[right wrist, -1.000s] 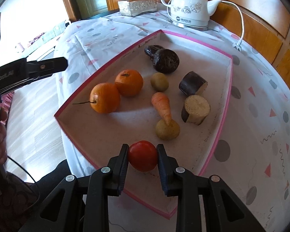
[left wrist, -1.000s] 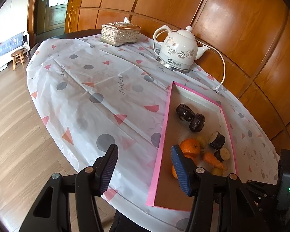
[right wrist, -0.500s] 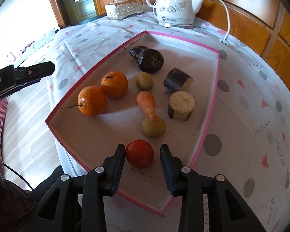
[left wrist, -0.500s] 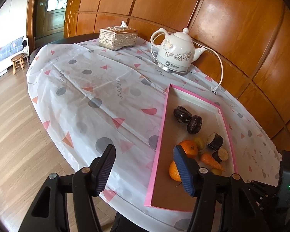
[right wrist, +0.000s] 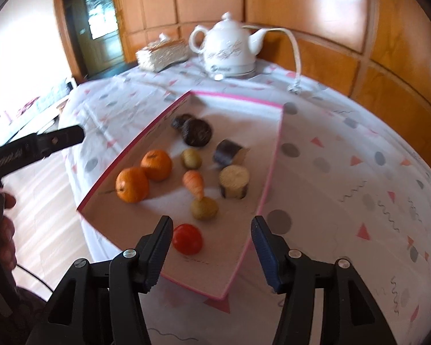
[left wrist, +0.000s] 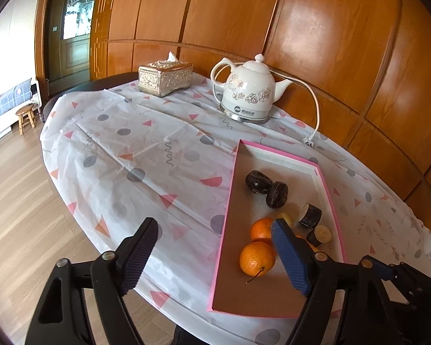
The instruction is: Organize fruits
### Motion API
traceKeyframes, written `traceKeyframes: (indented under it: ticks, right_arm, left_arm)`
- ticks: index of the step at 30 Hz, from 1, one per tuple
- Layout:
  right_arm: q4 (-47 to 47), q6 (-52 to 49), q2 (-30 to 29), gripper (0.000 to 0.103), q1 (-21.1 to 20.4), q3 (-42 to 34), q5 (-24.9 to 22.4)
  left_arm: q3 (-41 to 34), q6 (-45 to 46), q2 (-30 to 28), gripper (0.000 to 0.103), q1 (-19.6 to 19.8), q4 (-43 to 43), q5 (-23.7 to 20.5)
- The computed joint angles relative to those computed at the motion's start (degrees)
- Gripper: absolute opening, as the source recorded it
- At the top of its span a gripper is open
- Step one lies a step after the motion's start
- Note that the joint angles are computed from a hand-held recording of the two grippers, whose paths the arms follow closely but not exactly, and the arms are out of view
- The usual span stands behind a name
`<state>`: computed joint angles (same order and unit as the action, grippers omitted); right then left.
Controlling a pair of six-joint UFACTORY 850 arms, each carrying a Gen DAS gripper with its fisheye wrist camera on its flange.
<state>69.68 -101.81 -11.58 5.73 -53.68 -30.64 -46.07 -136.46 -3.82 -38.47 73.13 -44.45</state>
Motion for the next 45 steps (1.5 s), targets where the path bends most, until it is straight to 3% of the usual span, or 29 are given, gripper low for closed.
traceKeyframes:
  ticks: [11,18,33,37,45]
  right_arm:
    - [9.86,-1.79,0.58,0.057,-1.21,1.26,5.94]
    - [14.90,-6.66,1.54,0.057,-1.25,2.39,7.52]
    - [15.25,-6.27,1.70,0.057,-1.73,2.50,7.55]
    - [15.32,-6.42,1.82,0.058,-1.73,2.58,7.58]
    - [16.93,-8.24,2.35,0.057,-1.62,3.10,7.73]
  left_arm:
    - [-2.26,2.19,-1.03,0.103,-2.41,0.88,-4.13]
    - [-3.77,4.82,-2.21,0.103,-3.24,-0.58,-5.86]
    - [-5.06,5.69,-2.62,0.103,-4.23,-0.37,-7.56]
    - [-6.76,8.88,-4.11,0.103,-4.76,-2.72,-10.46]
    - [-6.96,8.25,-4.44,0.103,-5.17,-3.15,-12.13]
